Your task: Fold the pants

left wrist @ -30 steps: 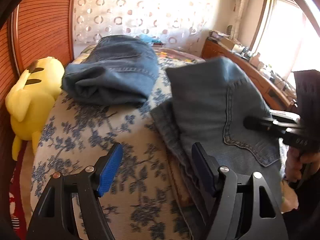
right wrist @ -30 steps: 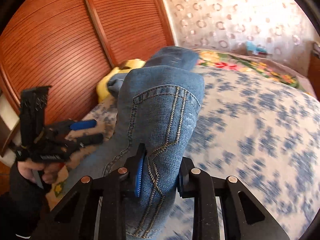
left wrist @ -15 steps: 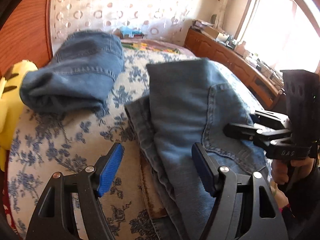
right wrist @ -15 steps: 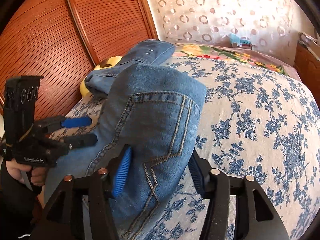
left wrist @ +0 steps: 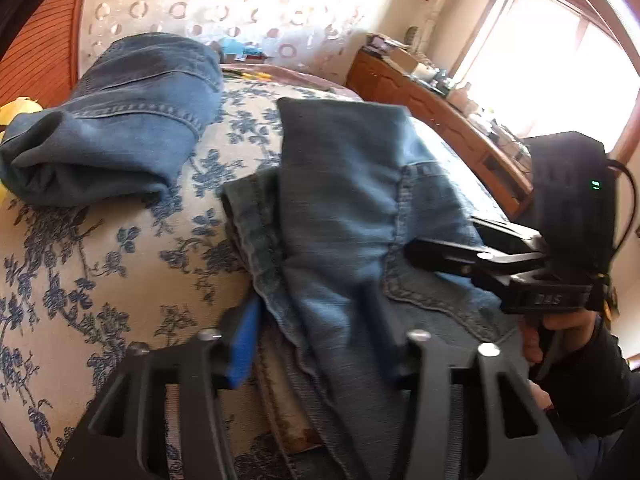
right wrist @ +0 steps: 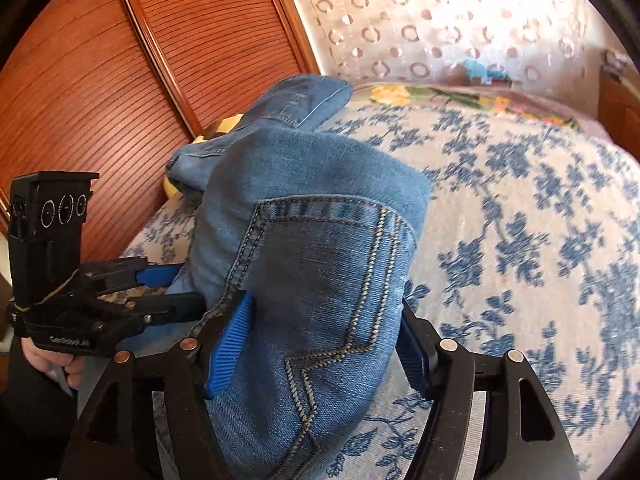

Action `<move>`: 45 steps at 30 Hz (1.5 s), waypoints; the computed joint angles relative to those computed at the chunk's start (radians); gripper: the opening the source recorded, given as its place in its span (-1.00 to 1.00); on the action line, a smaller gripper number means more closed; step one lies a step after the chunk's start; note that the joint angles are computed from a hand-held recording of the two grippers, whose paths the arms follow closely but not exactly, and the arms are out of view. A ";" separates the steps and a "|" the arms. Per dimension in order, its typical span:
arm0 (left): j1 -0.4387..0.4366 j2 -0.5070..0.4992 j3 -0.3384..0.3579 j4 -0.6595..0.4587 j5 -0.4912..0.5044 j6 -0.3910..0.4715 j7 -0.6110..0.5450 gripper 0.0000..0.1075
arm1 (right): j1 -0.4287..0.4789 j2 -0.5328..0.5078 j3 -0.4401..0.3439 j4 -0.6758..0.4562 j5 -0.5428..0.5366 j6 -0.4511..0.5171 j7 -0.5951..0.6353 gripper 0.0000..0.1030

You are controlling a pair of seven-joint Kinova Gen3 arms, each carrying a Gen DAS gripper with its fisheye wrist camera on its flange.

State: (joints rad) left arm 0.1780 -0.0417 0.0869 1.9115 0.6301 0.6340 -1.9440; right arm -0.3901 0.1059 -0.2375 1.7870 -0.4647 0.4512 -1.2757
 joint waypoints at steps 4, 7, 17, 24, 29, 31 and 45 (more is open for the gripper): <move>-0.004 0.002 0.006 -0.007 0.027 0.009 -0.025 -0.49 | 0.052 0.004 -0.022 -0.021 -0.111 0.053 0.136 -0.26; -0.006 -0.017 -0.025 0.018 0.126 0.032 -0.129 -0.57 | 0.007 -0.020 0.007 -0.030 -0.075 0.062 0.134 -0.48; -0.006 -0.207 -0.103 0.060 0.174 0.006 -0.157 -0.60 | -0.055 -0.083 -0.005 -0.129 -0.108 0.068 0.247 -0.55; -0.011 -0.276 -0.179 -0.042 0.057 0.024 -0.094 -0.60 | -0.098 -0.038 -0.021 -0.299 -0.077 0.089 0.284 -0.55; -0.037 -0.284 -0.201 -0.130 -0.030 0.036 -0.029 -0.60 | -0.120 0.033 -0.040 -0.452 -0.041 0.122 0.262 -0.55; -0.046 -0.287 -0.236 -0.158 -0.035 0.050 -0.026 -0.60 | -0.122 0.076 -0.053 -0.529 -0.037 0.148 0.266 -0.55; -0.225 0.099 -0.156 -0.507 -0.167 0.220 0.036 -0.60 | -0.112 0.440 -0.064 -0.829 -0.014 0.103 0.207 -0.55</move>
